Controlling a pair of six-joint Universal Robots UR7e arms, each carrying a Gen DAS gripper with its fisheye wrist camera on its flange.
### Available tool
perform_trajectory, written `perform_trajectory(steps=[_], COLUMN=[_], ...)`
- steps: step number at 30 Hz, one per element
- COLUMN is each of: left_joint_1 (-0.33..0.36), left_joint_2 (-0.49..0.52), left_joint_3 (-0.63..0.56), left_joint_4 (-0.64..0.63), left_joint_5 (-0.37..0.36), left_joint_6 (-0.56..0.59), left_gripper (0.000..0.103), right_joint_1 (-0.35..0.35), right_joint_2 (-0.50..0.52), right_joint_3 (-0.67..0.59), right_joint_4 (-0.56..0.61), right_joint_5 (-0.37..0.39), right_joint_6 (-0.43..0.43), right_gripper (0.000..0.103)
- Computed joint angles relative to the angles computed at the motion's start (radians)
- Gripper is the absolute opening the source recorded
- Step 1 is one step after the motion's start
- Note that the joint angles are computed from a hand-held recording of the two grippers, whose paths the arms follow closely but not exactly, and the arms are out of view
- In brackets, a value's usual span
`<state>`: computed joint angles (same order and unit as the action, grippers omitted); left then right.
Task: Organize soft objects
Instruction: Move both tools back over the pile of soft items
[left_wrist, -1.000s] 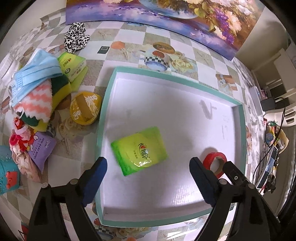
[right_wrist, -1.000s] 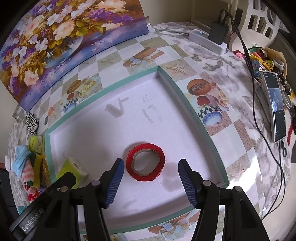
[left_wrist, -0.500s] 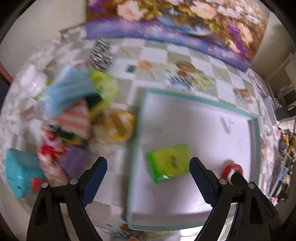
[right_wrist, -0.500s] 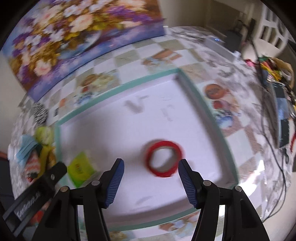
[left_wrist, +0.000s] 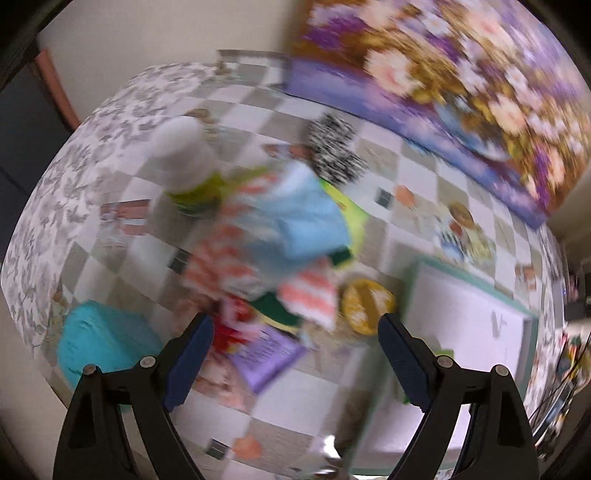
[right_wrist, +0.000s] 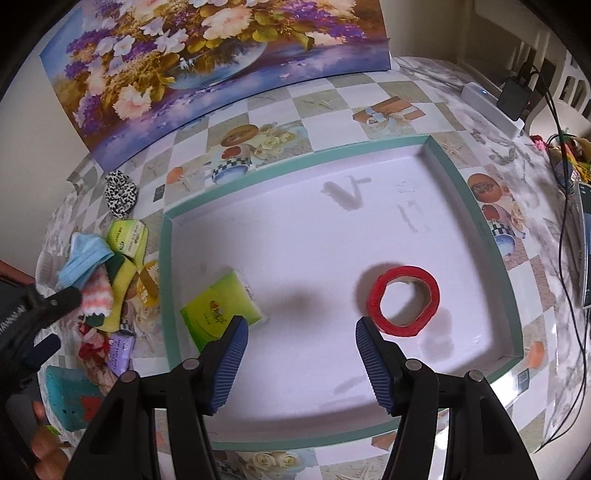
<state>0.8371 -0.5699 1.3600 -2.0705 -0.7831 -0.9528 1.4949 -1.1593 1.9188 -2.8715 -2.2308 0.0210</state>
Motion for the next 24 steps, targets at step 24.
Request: perform_trajectory(steps=[24], left_joint_1=[0.089], left_joint_2=[-0.133], left_joint_3=[0.077], left_joint_4=[-0.076], left_joint_5=[0.054], left_joint_6=[0.018], left_gripper=[0.090], right_joint_1=[0.124], right_joint_2=[0.199], right_joint_3=[-0.159], right_joint_4=[0.013], right_joint_5=[0.091], right_joint_6=[-0.036], right_gripper=[0.065])
